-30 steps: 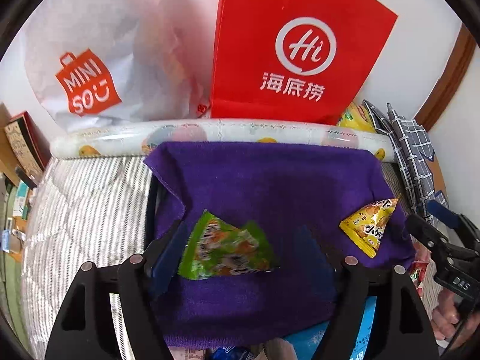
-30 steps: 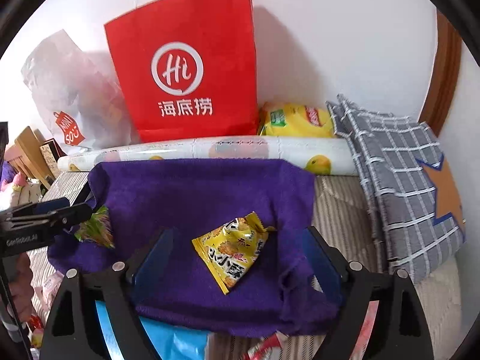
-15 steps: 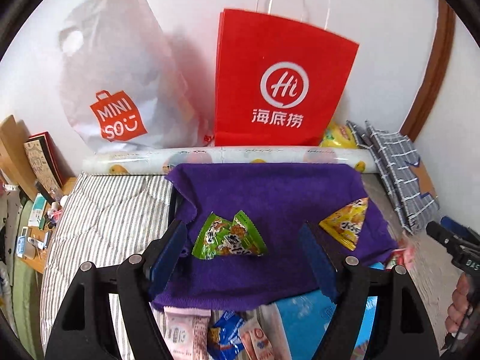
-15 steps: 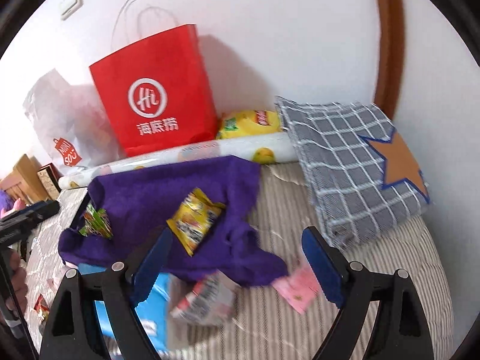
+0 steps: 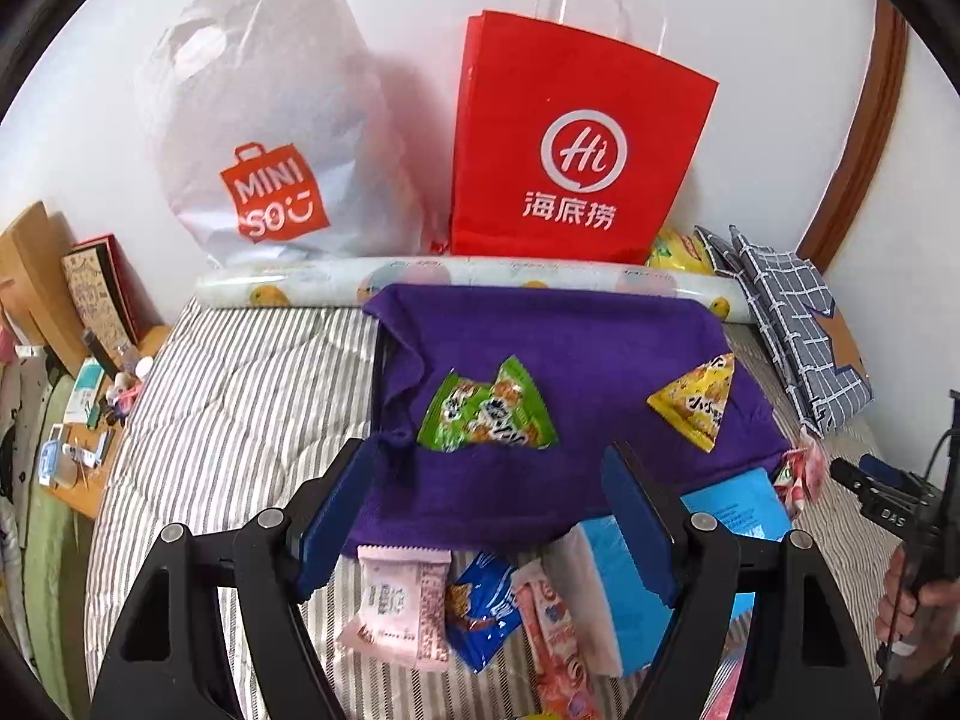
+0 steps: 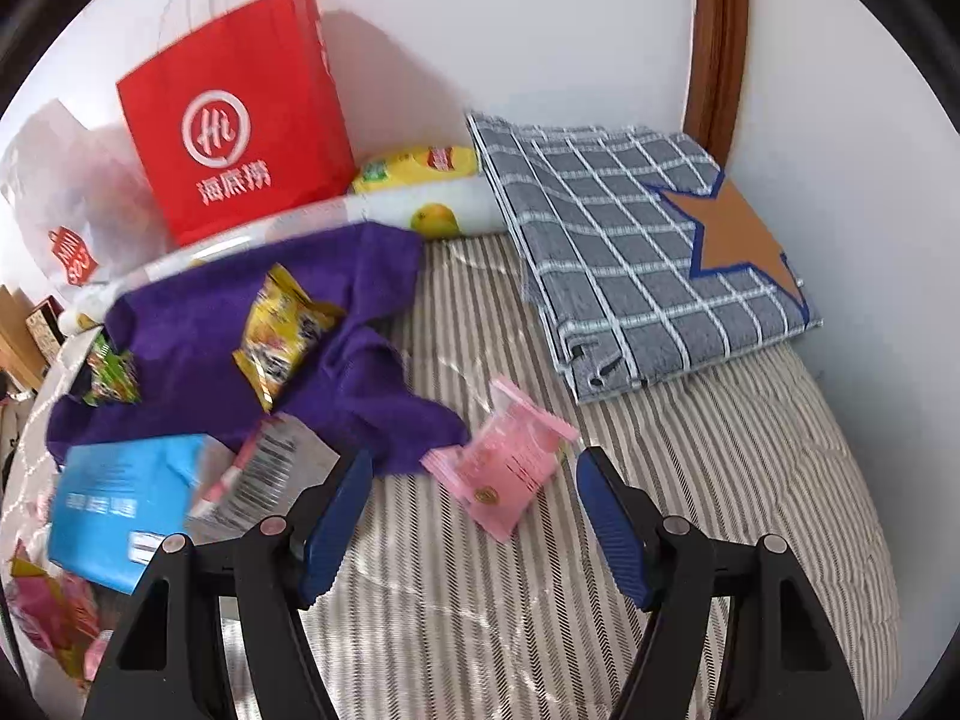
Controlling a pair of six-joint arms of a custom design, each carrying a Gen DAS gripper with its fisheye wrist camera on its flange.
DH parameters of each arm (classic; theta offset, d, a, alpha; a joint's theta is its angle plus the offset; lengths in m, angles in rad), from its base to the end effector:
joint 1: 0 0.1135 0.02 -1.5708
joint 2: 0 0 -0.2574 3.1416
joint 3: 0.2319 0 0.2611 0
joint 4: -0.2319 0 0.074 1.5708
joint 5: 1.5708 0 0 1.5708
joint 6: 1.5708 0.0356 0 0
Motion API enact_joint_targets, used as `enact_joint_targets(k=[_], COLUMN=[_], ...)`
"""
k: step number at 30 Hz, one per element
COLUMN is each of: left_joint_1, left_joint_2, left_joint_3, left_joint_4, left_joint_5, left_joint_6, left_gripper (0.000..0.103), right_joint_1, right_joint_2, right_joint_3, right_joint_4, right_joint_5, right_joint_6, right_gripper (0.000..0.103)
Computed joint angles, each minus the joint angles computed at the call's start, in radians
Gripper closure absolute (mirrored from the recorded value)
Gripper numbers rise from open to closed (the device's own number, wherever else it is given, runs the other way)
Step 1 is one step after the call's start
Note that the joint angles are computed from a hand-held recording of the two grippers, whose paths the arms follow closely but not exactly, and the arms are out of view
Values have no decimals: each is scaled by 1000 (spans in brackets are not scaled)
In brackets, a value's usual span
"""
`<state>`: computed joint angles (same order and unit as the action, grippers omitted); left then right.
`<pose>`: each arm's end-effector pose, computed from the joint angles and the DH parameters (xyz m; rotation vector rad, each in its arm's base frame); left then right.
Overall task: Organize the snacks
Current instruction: 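Grasp the pink peach candy packet with the right tool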
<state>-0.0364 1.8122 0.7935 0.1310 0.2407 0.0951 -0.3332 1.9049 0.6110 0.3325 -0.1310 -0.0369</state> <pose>0.3339 -0.0207 0.0943 0.2650 2.4277 -0.2695 0.2795 -0.0918 0.0390 0.3205 2.4996 0.0166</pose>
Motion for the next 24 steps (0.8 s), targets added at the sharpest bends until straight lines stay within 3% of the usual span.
enact_joint_targets(k=[7,12,20,24], left_joint_1=[14,7,-6,-2], left_joint_2=[31,38,71,79], left_joint_3=[14,23,39,41], left_joint_4=[-9,0,8,4], left_joint_5=[10,-4,-12,-14], left_joint_6=[-8,-7,-20,-19], left_gripper=[25,25,25,25], right_joint_1=[-15,-45,-6,-13], right_joint_2=[121,161,253,283], right_joint_3=[78,119,194,207], right_joint_4=[2,10,14,16], right_joint_5=[-20,-46,35,33], right_joint_6=[21,68,86,94], right_gripper=[45,45,46,62])
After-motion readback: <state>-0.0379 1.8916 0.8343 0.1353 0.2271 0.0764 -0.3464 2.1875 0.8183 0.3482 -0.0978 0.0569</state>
